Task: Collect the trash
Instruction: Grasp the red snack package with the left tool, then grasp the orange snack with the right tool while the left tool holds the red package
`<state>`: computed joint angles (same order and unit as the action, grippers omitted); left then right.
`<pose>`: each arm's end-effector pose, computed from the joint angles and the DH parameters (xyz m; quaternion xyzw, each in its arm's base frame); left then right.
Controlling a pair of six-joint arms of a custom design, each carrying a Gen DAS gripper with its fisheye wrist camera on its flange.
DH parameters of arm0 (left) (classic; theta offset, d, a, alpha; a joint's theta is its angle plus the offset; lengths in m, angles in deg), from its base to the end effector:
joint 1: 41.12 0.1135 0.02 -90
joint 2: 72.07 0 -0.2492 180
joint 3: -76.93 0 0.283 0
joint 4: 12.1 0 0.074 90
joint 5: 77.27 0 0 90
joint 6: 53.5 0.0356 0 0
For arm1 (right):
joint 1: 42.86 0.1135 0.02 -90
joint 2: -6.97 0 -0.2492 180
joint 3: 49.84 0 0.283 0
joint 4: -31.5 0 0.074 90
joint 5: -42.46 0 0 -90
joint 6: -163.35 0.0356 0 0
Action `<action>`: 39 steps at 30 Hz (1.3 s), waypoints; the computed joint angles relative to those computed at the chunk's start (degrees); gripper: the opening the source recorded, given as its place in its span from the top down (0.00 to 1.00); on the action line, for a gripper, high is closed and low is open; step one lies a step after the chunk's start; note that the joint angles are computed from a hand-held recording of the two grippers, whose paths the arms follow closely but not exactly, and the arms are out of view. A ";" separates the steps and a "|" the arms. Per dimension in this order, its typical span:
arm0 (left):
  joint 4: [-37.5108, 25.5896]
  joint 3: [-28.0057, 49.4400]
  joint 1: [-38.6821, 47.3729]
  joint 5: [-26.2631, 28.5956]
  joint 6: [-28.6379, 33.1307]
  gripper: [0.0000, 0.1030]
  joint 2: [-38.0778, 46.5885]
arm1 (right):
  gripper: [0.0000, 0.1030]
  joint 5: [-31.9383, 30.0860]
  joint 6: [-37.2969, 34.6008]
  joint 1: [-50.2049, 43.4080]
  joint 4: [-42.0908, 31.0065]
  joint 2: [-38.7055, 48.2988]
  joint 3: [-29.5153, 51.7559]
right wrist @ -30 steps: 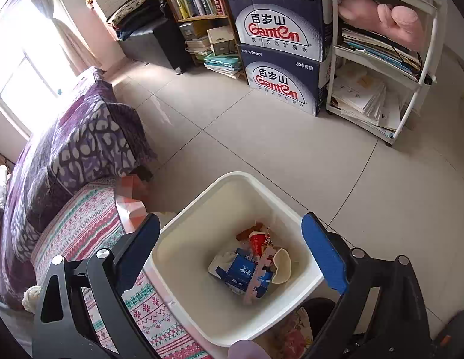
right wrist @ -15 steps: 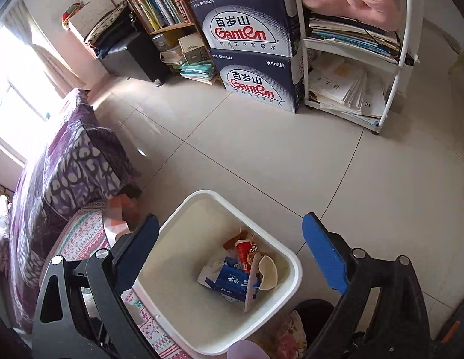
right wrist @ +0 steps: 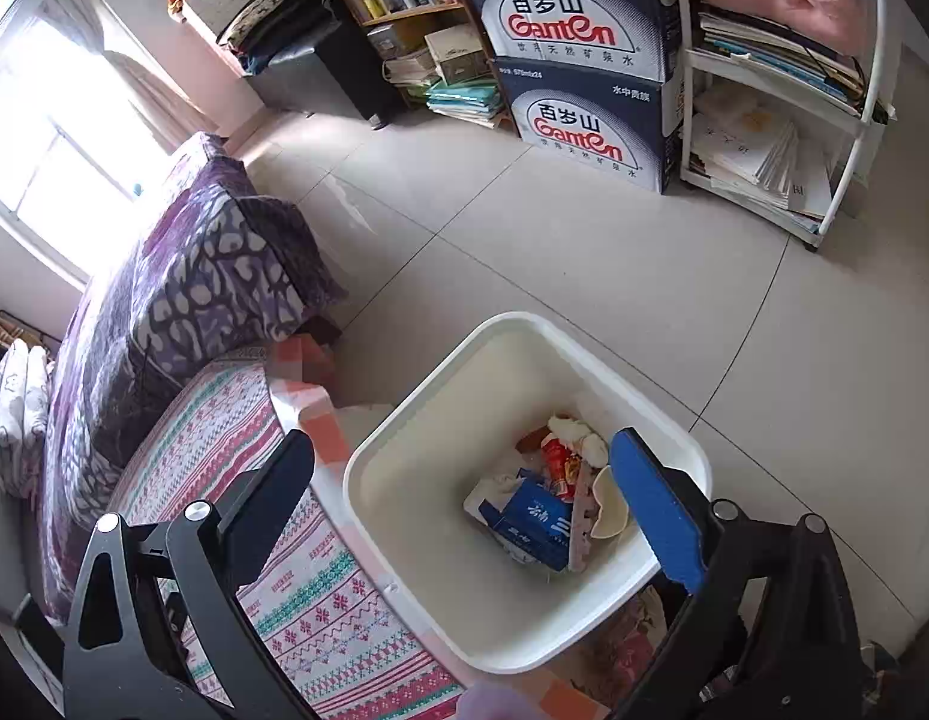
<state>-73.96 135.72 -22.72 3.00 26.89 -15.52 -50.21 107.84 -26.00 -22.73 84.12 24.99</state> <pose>0.2074 0.0753 0.2384 -0.2543 0.9276 0.1016 0.2540 0.2940 0.0908 0.2536 0.1401 0.9472 0.1448 0.2496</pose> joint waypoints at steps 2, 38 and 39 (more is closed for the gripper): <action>1.78 1.57 9.99 -0.02 9.41 0.18 4.09 | 0.08 0.30 1.15 2.07 -0.16 0.92 0.60; -1.99 22.06 85.97 43.52 62.58 0.75 37.78 | 0.27 2.20 -29.03 54.66 -6.35 74.62 81.05; -2.18 22.34 86.28 43.58 62.75 0.75 38.34 | 0.28 2.25 -28.81 54.69 -8.43 77.96 86.38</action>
